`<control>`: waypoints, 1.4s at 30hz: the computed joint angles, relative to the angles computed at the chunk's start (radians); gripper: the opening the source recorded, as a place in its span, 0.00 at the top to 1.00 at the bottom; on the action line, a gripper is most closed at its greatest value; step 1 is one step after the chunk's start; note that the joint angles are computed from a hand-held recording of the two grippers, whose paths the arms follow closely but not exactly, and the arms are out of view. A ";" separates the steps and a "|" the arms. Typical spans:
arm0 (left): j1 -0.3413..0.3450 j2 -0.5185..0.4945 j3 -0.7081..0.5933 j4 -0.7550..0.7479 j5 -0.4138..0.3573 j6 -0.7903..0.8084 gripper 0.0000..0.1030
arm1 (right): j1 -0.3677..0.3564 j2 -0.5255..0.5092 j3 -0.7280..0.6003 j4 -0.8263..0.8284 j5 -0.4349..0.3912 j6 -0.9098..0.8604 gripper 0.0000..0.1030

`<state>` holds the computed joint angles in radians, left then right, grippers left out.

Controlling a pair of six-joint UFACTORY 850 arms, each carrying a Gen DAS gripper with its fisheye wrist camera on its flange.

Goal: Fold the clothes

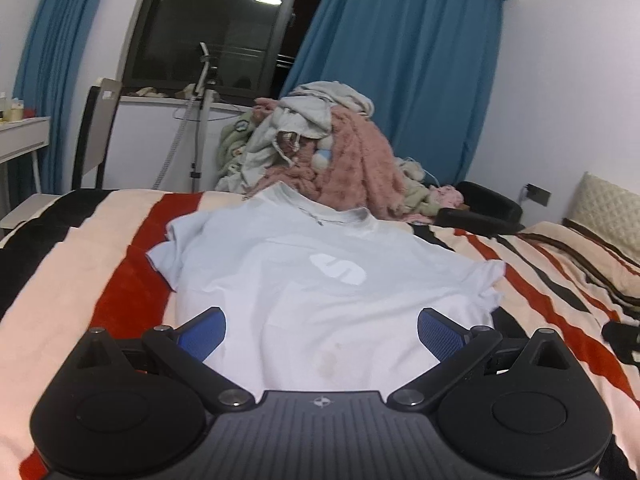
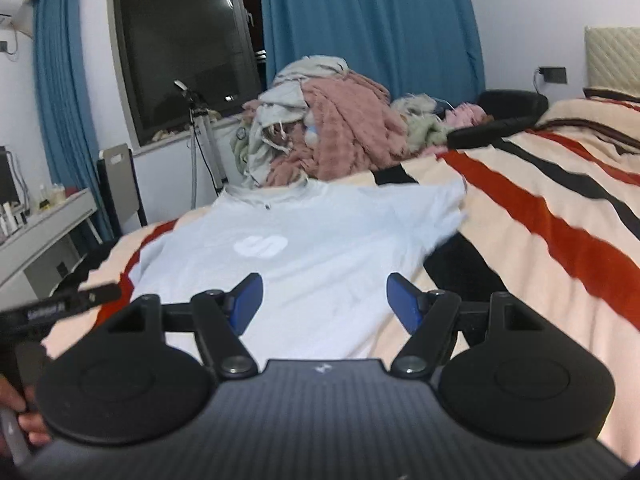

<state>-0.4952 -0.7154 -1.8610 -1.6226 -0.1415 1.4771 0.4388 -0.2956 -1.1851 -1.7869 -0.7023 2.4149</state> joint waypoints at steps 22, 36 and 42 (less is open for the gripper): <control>-0.033 -0.246 -0.331 0.935 -0.505 -0.803 0.72 | -0.065 0.102 0.134 -0.203 0.079 0.485 0.31; -0.166 -0.076 -0.099 0.467 -0.508 -0.480 0.97 | -0.026 0.164 0.185 -0.098 -0.134 0.332 0.30; -0.259 -0.112 -0.077 0.397 -0.509 -0.496 0.98 | -0.028 0.203 0.223 -0.088 -0.202 0.265 0.30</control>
